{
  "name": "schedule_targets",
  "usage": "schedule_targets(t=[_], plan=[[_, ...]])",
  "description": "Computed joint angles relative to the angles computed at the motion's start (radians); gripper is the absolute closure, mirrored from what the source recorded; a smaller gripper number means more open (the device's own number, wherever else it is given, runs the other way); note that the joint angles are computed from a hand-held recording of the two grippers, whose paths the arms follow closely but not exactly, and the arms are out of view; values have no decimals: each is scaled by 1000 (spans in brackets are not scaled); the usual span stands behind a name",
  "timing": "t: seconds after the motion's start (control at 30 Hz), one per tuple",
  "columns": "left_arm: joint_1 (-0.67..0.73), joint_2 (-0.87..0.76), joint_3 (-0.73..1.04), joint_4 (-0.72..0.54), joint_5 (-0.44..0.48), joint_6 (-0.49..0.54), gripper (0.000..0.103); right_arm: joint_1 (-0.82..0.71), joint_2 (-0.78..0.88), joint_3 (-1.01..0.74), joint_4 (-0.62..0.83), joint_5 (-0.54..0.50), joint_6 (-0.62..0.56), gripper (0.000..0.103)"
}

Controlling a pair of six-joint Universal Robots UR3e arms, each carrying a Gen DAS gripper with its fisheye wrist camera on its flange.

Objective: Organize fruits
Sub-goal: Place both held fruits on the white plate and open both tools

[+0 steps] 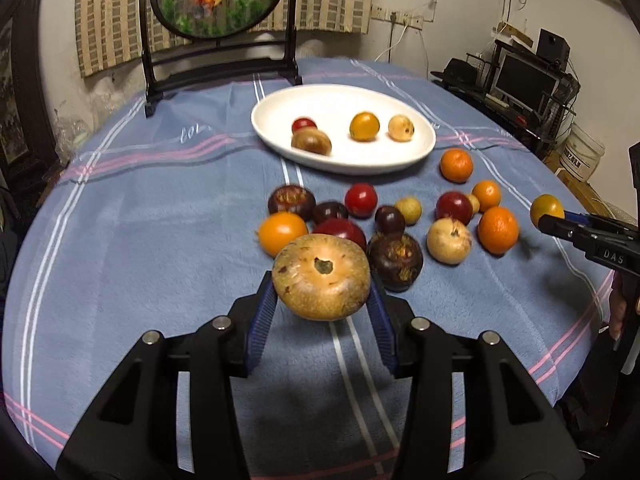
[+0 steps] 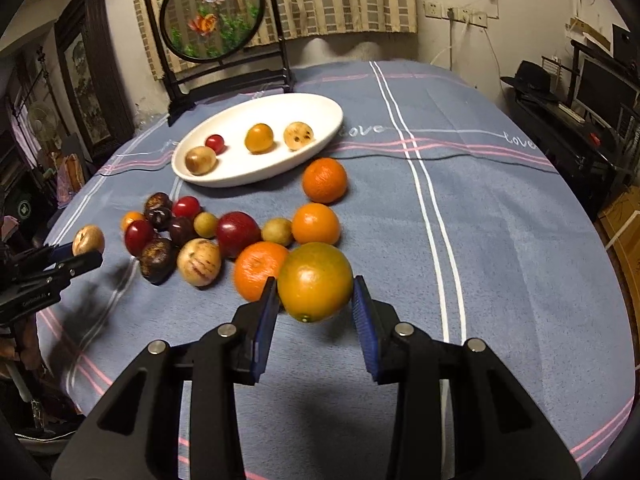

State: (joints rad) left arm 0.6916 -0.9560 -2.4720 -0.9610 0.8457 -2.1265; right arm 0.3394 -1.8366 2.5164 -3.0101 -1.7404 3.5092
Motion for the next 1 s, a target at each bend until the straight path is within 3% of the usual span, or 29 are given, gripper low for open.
schedule_targets(t=[0.13,0.3,0.57,0.67,0.8,1.0], plan=[[-6,-9,61,-84,-20,19,57,2,-16,-19,18,16,-12,65],[-88,-87,121,45,-13,-64,57,10,13,-116,53,30,-51,65],[-343,-446,373,354,101,-318,57,15,227,-424,105,55,-155,65],[-403,-583,498,379,127,-388,57,4,328,-548,140,68,-186,65],[-500,-794,690,431,231,-492,57,-19,463,-708,223,79,-211,65],[-561,-992,902,393,311,-561,57,-57,605,-838,299,92,-221,65]])
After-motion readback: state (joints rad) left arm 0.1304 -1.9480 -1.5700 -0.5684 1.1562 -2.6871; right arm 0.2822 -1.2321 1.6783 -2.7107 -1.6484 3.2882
